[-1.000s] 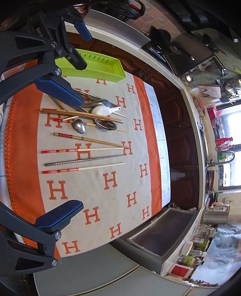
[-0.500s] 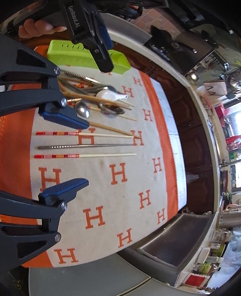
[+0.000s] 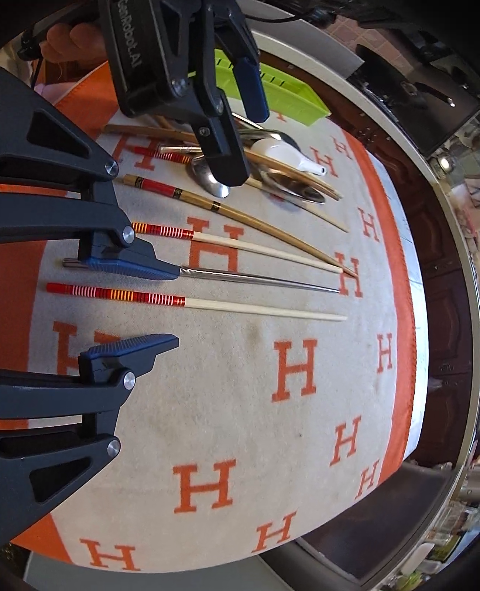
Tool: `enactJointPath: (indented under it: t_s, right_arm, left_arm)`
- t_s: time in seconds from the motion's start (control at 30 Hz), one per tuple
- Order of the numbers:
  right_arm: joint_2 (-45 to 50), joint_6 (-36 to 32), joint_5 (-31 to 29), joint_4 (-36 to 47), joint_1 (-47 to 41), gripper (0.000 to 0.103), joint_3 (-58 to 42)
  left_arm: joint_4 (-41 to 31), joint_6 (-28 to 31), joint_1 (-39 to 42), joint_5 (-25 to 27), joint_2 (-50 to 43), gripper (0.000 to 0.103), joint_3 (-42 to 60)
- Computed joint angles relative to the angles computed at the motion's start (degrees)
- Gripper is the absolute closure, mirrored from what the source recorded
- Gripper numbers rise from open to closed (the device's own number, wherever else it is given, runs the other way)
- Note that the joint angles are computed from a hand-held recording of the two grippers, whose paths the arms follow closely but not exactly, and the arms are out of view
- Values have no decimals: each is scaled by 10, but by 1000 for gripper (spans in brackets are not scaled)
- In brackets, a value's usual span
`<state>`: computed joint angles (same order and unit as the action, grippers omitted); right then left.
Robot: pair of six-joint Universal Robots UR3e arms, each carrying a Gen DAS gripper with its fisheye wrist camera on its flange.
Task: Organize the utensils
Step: 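Grasp a red-tipped white chopstick with the right gripper, then grasp a steel chopstick with the left gripper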
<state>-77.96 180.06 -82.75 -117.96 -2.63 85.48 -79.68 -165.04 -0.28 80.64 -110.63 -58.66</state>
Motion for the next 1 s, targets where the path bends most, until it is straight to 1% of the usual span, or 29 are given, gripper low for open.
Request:
enactJointPath:
  t_s: [0.07, 0.1, 0.2, 0.23, 0.27, 0.4, 0.5, 0.57, 0.63, 0.7, 0.77, 0.87, 0.93, 1.0]
  right_arm:
    - [9, 0, -15, -2, 10, 76, -3]
    - [12, -3, -27, -22, 16, 77, 3]
    - [10, -2, -49, -32, 30, 84, 8]
    - [8, -6, -56, -38, 31, 89, 13]
    - [4, -6, -64, -42, 34, 97, 18]
    - [-19, 3, -52, -48, 15, 97, 43]
    - [-44, 16, -27, -54, -10, 97, 71]
    - [-66, 21, -20, -56, -25, 97, 90]
    - [-87, 26, -9, -58, -44, 97, 104]
    - [-109, 30, 1, -67, -58, 97, 124]
    - [-124, 31, 5, -73, -67, 97, 138]
    - [-143, 29, 12, -75, -80, 97, 156]
    - [-156, 27, 18, -76, -88, 97, 171]
    - [-169, 25, 24, -77, -96, 97, 186]
  left_arm:
    - [-4, 0, 2, -1, 0, 22, -2]
    - [-7, 1, 3, -1, 0, 23, -1]
    - [-13, -1, 4, -4, -3, 25, 1]
    - [-16, -2, 3, -6, -4, 25, 3]
    - [-18, -2, 1, -8, -6, 26, 6]
    - [-20, -2, -13, -6, -14, 27, 18]
    - [-47, -4, -26, -11, -36, 40, 56]
    - [-70, -7, -33, -18, -52, 43, 84]
    - [-89, -15, -42, -23, -69, 52, 112]
    - [-99, -26, -49, -29, -82, 58, 128]
    - [-84, -47, -59, -28, -87, 60, 124]
    - [-33, -79, -72, -15, -80, 64, 87]
    - [-13, -93, -79, -8, -80, 71, 72]
    - [5, -100, -88, 0, -79, 73, 60]
